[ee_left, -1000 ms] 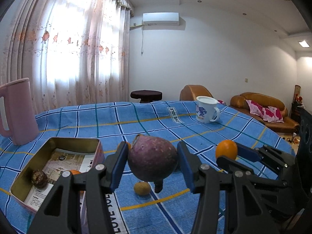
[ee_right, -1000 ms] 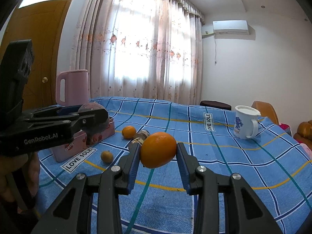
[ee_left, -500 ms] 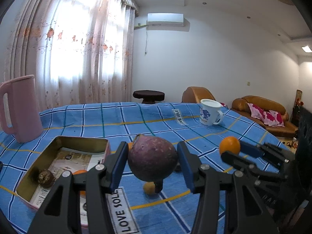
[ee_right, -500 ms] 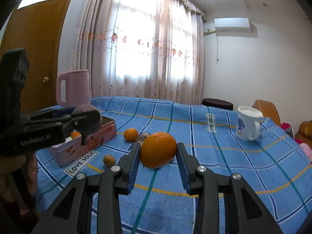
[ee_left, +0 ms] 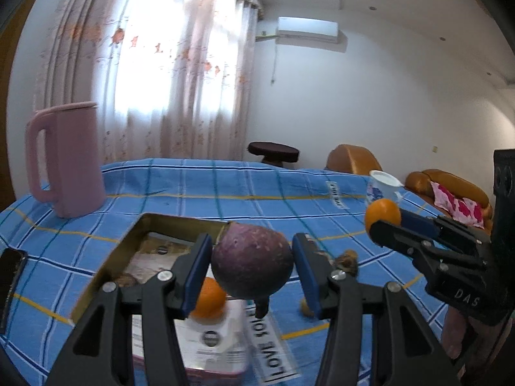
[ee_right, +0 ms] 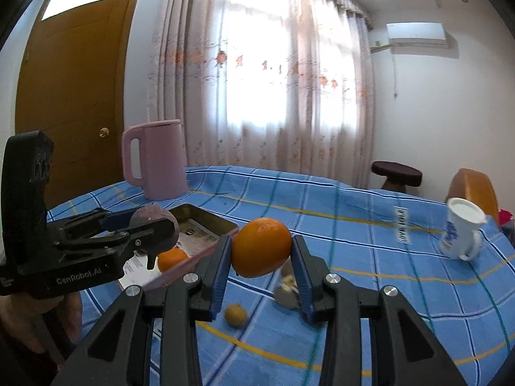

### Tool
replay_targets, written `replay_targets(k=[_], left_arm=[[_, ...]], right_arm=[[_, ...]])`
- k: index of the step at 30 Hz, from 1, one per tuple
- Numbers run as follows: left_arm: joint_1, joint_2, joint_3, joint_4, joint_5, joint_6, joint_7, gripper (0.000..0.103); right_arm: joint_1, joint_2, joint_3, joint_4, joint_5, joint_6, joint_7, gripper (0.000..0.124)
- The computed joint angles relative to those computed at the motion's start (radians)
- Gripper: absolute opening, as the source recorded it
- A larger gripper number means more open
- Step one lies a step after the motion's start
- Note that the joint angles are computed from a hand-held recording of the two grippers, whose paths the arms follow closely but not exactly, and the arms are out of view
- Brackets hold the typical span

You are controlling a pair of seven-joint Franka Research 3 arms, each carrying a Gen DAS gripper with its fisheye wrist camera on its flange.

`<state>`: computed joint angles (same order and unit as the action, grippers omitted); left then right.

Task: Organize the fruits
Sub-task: 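Lift and carry the purple fruit and orange over the tin box with both tools, then open both tools to release the purple fruit and orange into the tin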

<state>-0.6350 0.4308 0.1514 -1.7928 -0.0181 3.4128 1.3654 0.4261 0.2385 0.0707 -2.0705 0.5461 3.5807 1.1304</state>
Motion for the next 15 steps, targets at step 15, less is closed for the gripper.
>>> replay_targets(k=[15], left_arm=[[0.014, -0.011, 0.105, -0.030, -0.004, -0.062, -0.108, 0.053]], right_arm=[[0.099, 0.165, -0.087, 0.287, -0.080, -0.260, 0.041, 0.039]])
